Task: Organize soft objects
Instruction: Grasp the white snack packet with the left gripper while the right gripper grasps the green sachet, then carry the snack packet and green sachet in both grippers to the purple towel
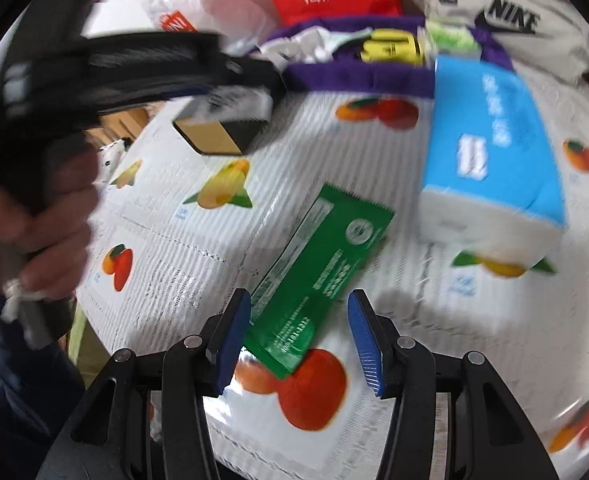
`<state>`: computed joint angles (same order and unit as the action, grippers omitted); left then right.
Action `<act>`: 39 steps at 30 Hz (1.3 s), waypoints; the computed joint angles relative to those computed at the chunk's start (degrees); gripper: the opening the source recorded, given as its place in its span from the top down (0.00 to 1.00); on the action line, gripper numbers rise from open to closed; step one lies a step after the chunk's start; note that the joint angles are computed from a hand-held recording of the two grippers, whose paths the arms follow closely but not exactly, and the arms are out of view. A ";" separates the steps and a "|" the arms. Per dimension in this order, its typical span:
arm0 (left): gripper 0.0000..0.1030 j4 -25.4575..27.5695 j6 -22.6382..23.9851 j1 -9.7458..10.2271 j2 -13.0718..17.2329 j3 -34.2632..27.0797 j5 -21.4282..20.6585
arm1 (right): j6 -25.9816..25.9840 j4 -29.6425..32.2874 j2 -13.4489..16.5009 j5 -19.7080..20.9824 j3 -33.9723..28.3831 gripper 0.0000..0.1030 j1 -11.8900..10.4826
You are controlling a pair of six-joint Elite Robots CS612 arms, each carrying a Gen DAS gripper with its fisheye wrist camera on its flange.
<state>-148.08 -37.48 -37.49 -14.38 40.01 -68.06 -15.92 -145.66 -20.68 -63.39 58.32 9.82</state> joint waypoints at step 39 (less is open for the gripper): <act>0.59 -13.89 -4.18 0.46 -9.83 19.84 1.92 | -0.52 -14.00 -3.02 -7.89 4.16 0.72 1.22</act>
<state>-161.97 -41.67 -37.03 -24.20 59.85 -66.14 -16.44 -159.67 -23.70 -71.28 62.48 11.04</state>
